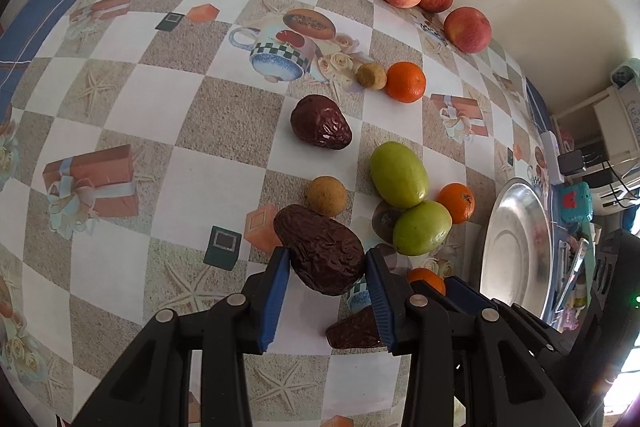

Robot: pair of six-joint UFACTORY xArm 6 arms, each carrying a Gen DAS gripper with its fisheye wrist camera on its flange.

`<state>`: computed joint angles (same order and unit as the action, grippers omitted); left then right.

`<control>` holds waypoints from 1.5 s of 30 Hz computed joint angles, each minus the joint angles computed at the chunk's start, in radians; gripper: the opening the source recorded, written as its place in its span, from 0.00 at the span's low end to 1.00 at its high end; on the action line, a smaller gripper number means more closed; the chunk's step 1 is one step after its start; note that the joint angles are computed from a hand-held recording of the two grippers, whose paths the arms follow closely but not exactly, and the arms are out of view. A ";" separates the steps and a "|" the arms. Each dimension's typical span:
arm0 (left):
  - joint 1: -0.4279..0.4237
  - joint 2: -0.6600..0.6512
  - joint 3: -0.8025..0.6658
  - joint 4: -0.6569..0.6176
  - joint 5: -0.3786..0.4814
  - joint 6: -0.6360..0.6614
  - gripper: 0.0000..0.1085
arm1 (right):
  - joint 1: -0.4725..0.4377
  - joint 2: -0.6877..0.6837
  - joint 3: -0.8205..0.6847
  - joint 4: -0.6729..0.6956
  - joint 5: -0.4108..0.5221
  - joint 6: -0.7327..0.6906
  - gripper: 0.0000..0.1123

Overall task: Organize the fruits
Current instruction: 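Lift the date with the left tool while the right tool carries the tangerine toward the steel bowl, then lower the date into the steel bowl and open the left tool while the right tool releases the tangerine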

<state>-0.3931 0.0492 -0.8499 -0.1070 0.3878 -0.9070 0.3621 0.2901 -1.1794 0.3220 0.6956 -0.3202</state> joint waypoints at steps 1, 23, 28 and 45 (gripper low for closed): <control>-0.001 0.001 0.000 -0.008 0.002 0.005 0.38 | 0.000 0.000 0.000 0.001 0.002 -0.003 0.36; 0.014 -0.053 0.029 0.240 -0.019 -0.211 0.38 | -0.013 -0.074 0.046 0.028 -0.083 -0.024 0.33; 0.003 -0.037 0.005 0.252 -0.014 -0.198 0.38 | -0.038 -0.076 0.040 -0.030 -0.127 0.057 0.33; -0.145 0.195 -0.293 0.346 -0.053 0.027 0.38 | -0.231 -0.090 0.061 -0.312 -0.210 0.539 0.33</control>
<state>-0.5385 0.2445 -1.1432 0.2395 0.3347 -0.8800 0.1313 0.2001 -1.1188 0.0101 0.4859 0.2187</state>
